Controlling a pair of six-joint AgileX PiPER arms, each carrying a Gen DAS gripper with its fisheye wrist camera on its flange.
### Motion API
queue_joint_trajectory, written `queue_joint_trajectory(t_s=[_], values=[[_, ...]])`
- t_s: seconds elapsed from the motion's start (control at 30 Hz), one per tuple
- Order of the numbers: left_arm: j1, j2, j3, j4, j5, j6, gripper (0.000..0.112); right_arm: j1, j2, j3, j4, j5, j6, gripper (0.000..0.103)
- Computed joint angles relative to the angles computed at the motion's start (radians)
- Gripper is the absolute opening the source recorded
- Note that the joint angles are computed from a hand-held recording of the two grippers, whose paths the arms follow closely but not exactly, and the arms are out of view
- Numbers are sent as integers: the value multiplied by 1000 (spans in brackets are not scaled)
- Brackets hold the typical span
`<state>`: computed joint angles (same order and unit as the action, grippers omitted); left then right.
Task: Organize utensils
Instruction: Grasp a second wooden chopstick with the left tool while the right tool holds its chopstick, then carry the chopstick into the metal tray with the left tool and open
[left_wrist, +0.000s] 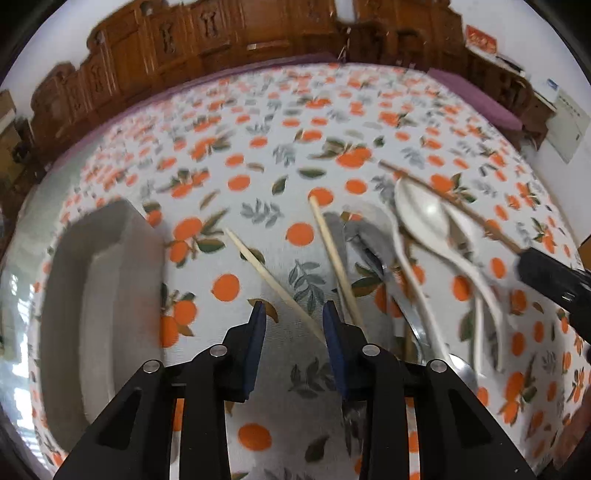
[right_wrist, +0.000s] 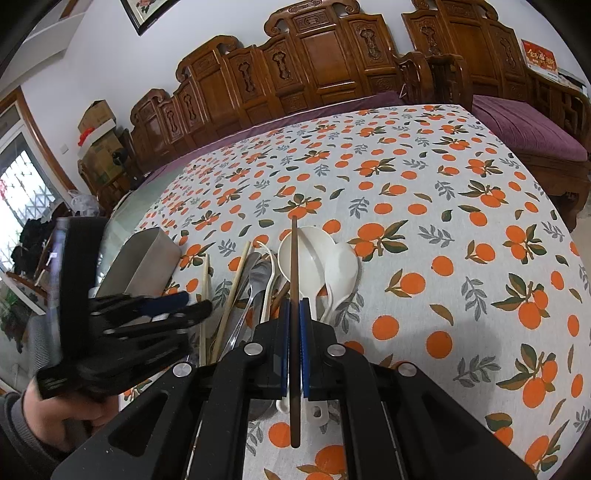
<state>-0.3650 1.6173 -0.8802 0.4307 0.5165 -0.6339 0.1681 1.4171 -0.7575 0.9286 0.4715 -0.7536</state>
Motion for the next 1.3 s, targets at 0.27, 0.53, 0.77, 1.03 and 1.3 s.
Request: queue_joint_trajectory(t_s=[0.27,0.53,0.77,1.03,1.3], values=[[68,18,1,-155,-39,116,4,7,-2,-1,-9,-4,8,6],[107,-30,15,-258,-33,252,4,55,-2,-5,-70,-25,71,6],[127,-201,72,-293,2,370,4,117,-16,-10,-98,-36,121,6],[290,-341,67,-472,90,686,4,281,-61,-17,-261,-97,320,6],[535,-334,32,-652,165,1035,4,401,-81,-30,-446,-130,533,6]])
